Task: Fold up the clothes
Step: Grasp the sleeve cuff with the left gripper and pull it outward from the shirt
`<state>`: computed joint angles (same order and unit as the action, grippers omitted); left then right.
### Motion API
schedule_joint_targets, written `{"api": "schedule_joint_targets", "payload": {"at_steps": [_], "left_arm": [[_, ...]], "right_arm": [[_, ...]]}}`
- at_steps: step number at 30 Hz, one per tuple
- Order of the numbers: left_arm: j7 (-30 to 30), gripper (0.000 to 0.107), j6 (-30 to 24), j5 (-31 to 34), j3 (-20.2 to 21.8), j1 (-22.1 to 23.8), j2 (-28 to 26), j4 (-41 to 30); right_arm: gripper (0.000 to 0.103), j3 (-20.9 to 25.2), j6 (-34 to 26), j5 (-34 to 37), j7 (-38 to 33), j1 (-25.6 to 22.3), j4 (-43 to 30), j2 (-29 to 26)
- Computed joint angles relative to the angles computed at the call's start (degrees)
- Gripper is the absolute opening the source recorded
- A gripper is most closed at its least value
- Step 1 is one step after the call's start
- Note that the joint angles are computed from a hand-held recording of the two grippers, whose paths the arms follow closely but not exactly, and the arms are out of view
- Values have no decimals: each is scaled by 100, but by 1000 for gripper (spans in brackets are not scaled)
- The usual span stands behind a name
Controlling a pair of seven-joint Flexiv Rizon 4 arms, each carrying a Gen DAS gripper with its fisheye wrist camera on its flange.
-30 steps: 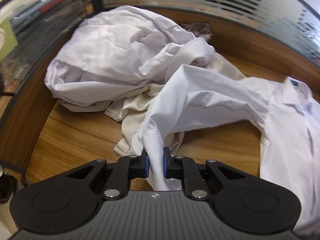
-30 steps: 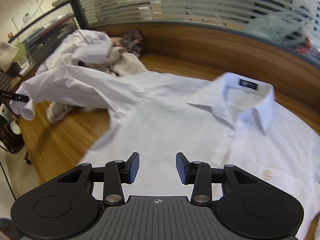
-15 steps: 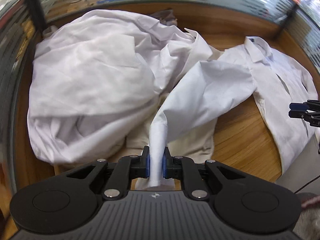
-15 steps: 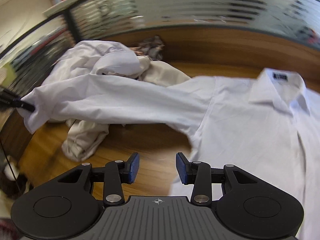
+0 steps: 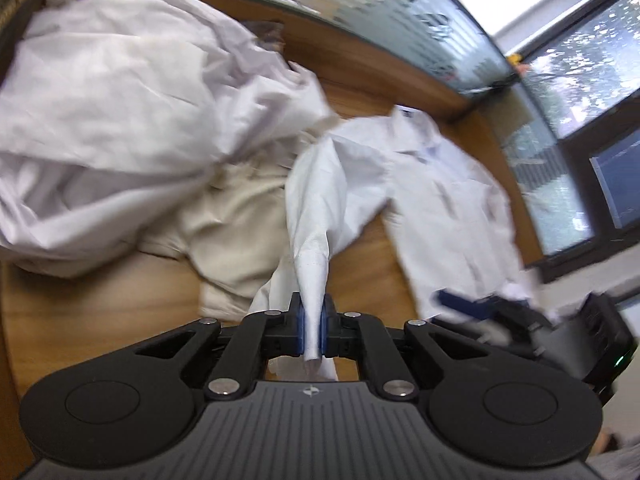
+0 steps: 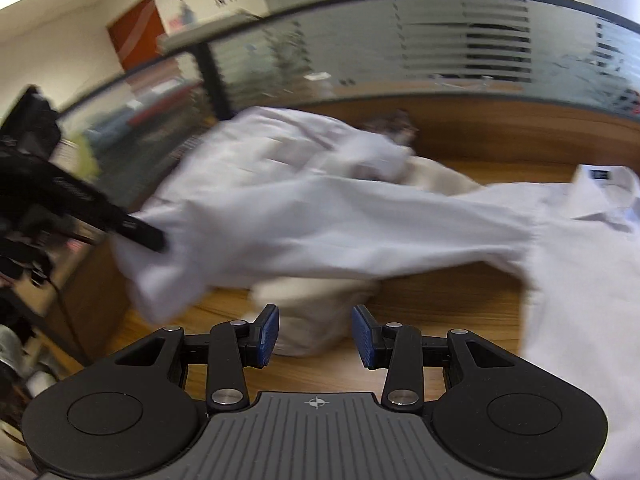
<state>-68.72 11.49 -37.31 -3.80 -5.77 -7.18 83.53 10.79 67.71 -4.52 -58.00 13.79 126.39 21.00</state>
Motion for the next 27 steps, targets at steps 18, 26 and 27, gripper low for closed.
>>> {"api": "schedule_joint_targets", "payload": {"at_steps": [18,26,27], "left_arm": [[868,7,-1034,-1059,-56,138,31,-297],[2341,55,-477,-1824,330,143,823,640],[2436,56,-537,-1861,387,160,874,698]], "right_arm": [[15,2863,-2377,-5331,5932,-1792,-1010,-738],[3,2984,-4195,-5524,6213,-1114,-1750,-1103],[3,2960,-4321,-5494,6195,-1033,-1782,-1086]]}}
